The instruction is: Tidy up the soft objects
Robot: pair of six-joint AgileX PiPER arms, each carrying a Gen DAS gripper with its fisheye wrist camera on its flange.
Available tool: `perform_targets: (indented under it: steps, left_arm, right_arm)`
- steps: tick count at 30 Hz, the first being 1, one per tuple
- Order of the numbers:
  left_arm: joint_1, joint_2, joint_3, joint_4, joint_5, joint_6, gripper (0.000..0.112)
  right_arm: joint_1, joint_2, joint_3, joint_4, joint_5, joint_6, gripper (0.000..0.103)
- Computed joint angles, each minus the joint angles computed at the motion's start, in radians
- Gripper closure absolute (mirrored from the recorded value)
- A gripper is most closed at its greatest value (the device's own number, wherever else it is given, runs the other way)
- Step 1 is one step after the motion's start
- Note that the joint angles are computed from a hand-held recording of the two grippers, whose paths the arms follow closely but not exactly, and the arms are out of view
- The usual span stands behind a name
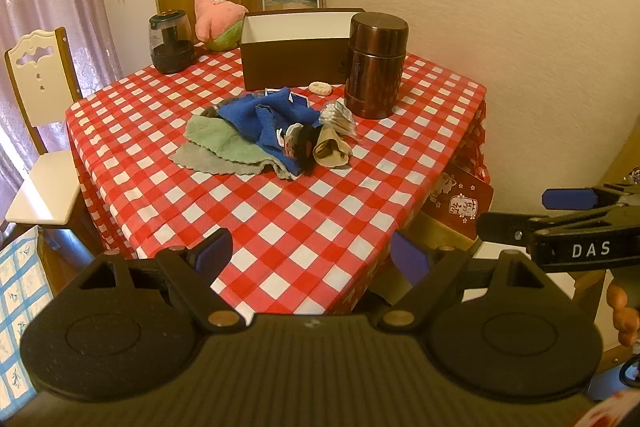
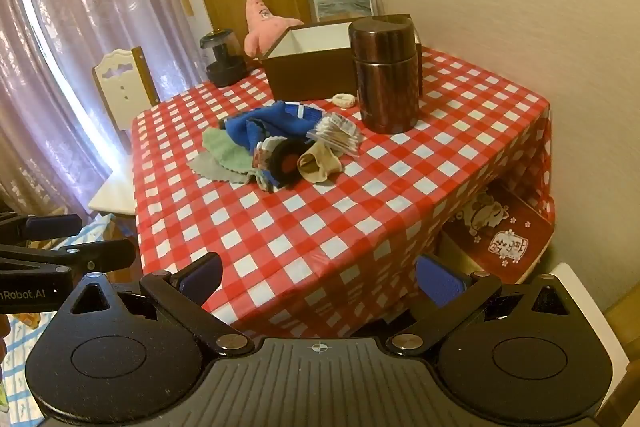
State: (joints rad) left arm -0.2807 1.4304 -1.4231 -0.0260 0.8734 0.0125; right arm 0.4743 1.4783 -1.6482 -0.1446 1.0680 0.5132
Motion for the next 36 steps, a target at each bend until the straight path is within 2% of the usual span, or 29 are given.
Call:
perform_targets:
  steps: [36]
  left_arm:
    - [-0.002,0.0,0.0,0.005,0.001,-0.003,0.027]
  right_arm:
    - [-0.005,0.015,-0.007,0.001,-0.009,-0.002,0.0]
